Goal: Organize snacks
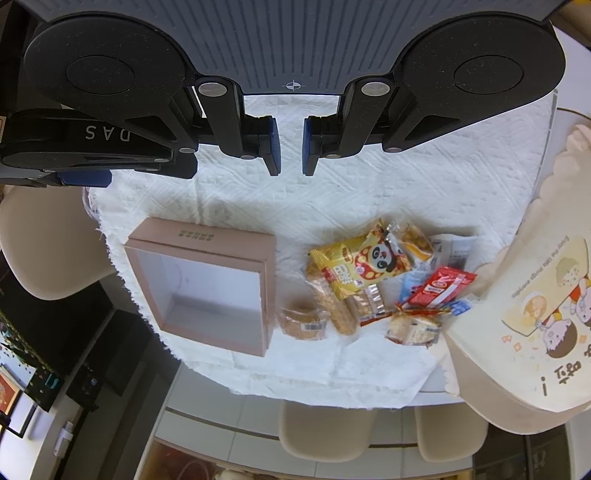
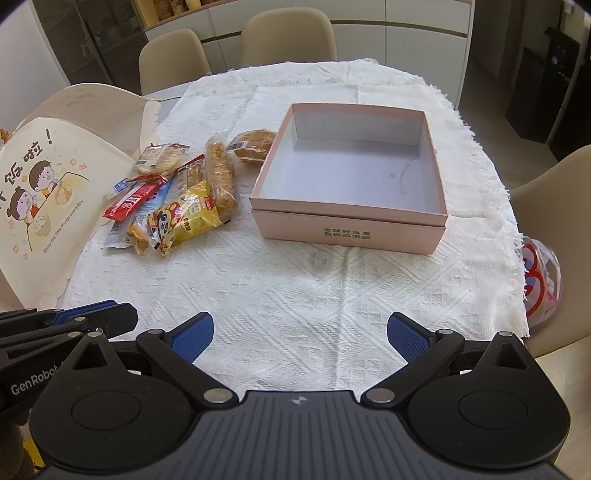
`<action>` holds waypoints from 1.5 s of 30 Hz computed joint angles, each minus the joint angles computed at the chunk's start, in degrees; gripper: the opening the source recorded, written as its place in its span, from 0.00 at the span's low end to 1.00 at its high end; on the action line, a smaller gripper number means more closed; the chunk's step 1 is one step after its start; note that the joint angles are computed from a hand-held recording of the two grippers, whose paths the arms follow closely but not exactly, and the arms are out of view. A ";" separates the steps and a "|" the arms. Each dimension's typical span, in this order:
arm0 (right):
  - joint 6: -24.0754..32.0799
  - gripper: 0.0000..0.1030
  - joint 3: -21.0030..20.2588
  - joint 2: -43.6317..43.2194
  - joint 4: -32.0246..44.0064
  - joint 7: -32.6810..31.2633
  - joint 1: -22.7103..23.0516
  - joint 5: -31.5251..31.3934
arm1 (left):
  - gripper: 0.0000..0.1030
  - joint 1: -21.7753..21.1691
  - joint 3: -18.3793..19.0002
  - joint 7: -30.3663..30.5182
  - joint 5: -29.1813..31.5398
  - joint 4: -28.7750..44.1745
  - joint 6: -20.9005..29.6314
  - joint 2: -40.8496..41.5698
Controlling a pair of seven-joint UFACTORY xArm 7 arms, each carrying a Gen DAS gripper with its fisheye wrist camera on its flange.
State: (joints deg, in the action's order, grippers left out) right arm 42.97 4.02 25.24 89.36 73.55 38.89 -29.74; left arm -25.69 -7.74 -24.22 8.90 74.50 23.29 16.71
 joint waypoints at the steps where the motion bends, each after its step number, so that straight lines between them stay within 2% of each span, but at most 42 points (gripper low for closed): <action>1: -0.05 0.98 -0.02 -0.07 -0.13 0.09 -0.01 0.02 | 0.16 0.04 -0.02 0.06 -0.06 0.00 -0.02 0.00; 45: -0.11 0.98 0.26 -0.73 -1.30 0.58 -0.35 0.19 | 0.16 0.15 -0.17 0.27 -0.91 0.43 0.83 0.65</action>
State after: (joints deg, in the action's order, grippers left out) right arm 42.87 4.27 24.51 88.06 74.13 38.55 -29.55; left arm -25.54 -7.91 -23.95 7.99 74.93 24.12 17.37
